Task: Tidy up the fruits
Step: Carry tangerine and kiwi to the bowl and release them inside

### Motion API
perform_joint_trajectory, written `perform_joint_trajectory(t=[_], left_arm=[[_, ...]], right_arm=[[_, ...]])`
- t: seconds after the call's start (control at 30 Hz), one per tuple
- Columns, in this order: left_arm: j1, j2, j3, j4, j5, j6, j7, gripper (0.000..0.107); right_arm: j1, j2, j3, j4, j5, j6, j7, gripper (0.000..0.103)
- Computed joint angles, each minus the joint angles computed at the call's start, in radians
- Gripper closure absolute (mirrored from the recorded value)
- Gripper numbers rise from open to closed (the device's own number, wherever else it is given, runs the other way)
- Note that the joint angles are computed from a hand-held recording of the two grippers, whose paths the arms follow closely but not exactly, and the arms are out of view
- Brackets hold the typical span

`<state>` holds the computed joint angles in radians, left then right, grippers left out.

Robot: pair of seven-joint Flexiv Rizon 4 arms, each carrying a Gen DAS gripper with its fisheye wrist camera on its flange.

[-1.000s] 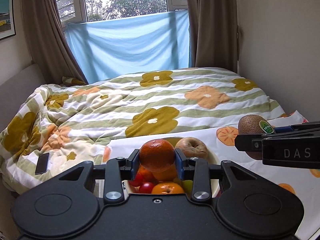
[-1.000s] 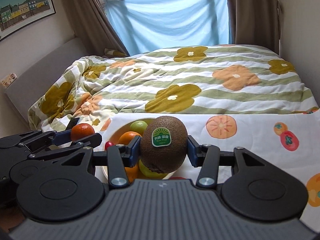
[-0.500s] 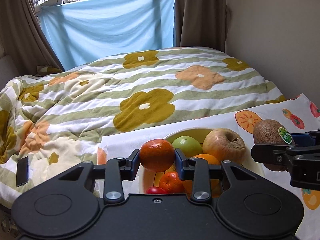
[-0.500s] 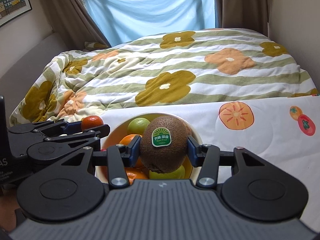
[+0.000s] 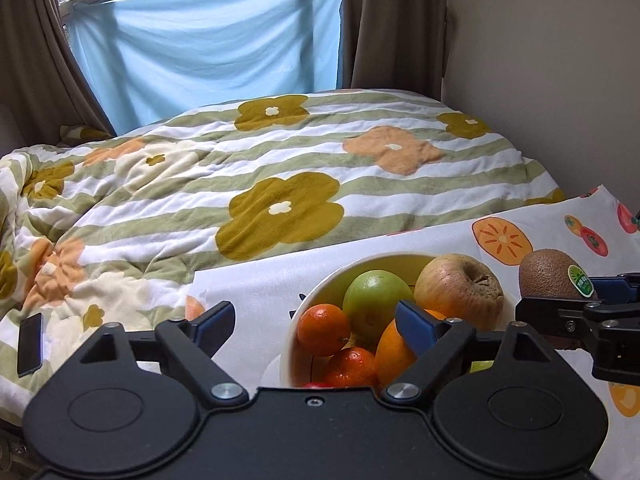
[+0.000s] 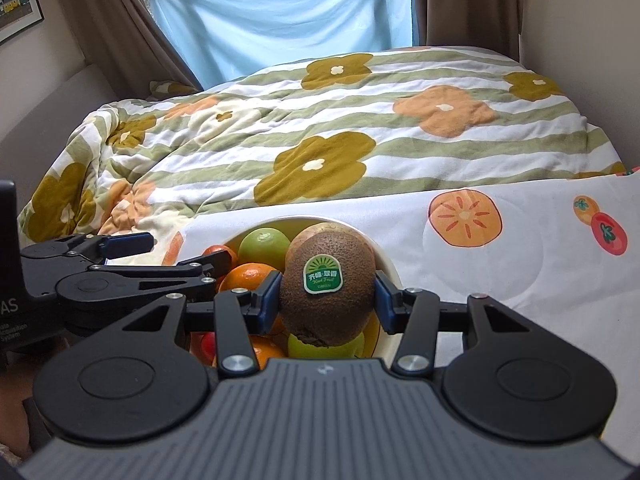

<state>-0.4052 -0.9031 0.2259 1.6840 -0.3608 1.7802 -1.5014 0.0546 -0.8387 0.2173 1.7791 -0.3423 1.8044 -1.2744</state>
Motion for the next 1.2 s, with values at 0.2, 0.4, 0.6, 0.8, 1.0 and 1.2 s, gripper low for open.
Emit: perform_joint_trajectory(t=[0.2, 0.4, 0.6, 0.8, 1.0, 1.2], left_arm=[[-0.088, 0.032, 0.087, 0.071, -0.042, 0.019, -0.031, 0.016], [-0.198, 0.064, 0.182, 0.168, -0.107, 0.039, -0.067, 0.009], [-0.249, 0.077, 0.206, 0.235, -0.192, 0.069, -0.074, 0.008], [-0.264, 0.081, 0.191, 0.263, -0.253, 0.097, -0.062, 0.008], [-0.218, 0.087, 0.123, 0.271, -0.271, 0.133, -0.015, 0.008], [-0.174, 0.093, 0.064, 0.277, -0.292, 0.158, 0.019, 0.008]], right_arm=[[0.008, 0.013, -0.02, 0.023, -0.001, 0.014, -0.017, 0.04], [0.009, 0.011, -0.017, 0.047, -0.036, 0.032, -0.068, 0.04], [0.036, -0.009, -0.027, 0.065, -0.056, 0.094, -0.116, 0.04], [0.117, -0.035, -0.094, 0.068, -0.012, 0.157, -0.126, 0.04], [0.151, -0.048, -0.122, 0.067, 0.01, 0.184, -0.128, 0.032], [0.201, -0.047, -0.177, 0.079, 0.068, 0.232, -0.157, 0.013]])
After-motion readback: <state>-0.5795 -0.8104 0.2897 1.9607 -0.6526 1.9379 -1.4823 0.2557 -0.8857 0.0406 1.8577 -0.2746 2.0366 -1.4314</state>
